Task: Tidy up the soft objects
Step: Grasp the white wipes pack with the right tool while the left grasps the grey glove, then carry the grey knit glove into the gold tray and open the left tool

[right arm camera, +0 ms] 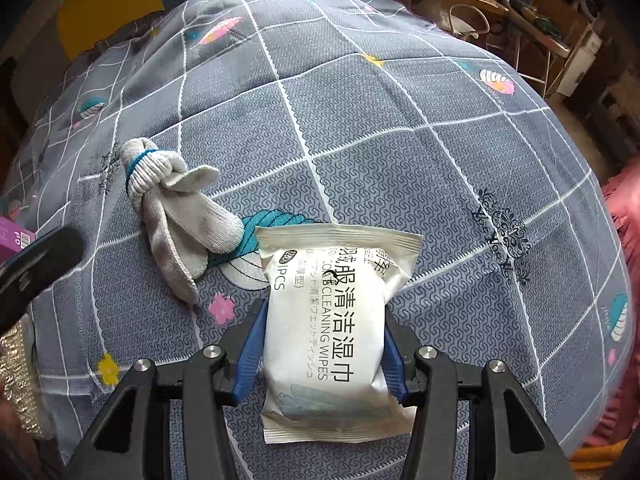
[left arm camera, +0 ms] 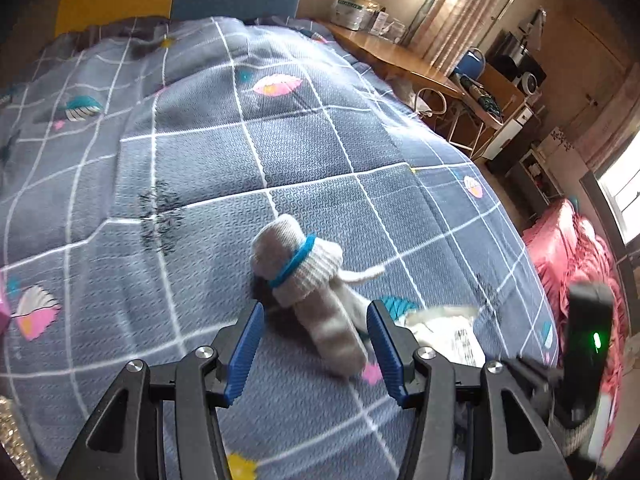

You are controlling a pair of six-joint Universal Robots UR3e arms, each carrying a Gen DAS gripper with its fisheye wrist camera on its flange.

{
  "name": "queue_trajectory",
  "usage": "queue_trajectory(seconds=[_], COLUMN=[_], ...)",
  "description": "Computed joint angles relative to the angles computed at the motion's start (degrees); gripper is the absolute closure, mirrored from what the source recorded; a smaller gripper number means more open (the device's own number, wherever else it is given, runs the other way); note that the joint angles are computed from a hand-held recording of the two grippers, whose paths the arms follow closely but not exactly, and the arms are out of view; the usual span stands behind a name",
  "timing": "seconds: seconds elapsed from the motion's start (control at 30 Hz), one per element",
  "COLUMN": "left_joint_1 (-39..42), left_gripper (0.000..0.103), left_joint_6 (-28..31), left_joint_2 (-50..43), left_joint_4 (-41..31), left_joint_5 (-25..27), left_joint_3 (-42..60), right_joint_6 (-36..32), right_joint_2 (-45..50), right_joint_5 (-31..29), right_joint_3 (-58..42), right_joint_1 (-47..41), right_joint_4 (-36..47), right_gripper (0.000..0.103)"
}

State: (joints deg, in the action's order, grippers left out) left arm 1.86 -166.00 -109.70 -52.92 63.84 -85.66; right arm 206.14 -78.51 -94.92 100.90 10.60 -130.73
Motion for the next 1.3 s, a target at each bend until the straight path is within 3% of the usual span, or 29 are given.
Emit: queue_trajectory(seconds=[0.3,0.33,0.47,0.63,0.8,1.07,1.3], left_joint_1=[-5.3,-5.7,-6.6,-4.7,-0.8,11.2,26.6], left_gripper=[0.043,0.044,0.068,0.070,0.070,0.070,0.070], left_joint_6=[-7.8,-7.4,-2.5,2.4,4.6,6.4,8.5], left_joint_2=[-14.0,-14.5,-12.4,-6.2,-1.6,-0.1,-0.7], left_joint_4=[-0.9,-0.6,2.4,4.2,0.9,-9.4,-15.1], left_joint_5=[6.7,6.9,7.8,7.3,7.4,5.7,1.5], left_joint_3=[14.8,15.2,12.0,4.3,4.4,20.3,31.8], right_joint_6=[-1.2,-1.4,-1.4,-1.3,-2.9,-14.3,-20.8], right_joint_2=[1.7,2.2,2.7,3.4,2.2,6.1,10.4], right_joint_5=[-1.5,-1.9,-2.6,-2.7,-4.0,1.8,1.3], right_joint_3=[-1.7,-2.2,-2.7,-3.0,-1.7,-5.2,-8.6], right_joint_1=[1.0,1.3,2.0,2.3,3.6,9.1,13.3], right_joint_4=[0.2,0.4,0.6,-0.2,-4.5,-8.9,-7.7], right_gripper=[0.050,0.050,0.051,0.053,0.056,0.056,0.056])
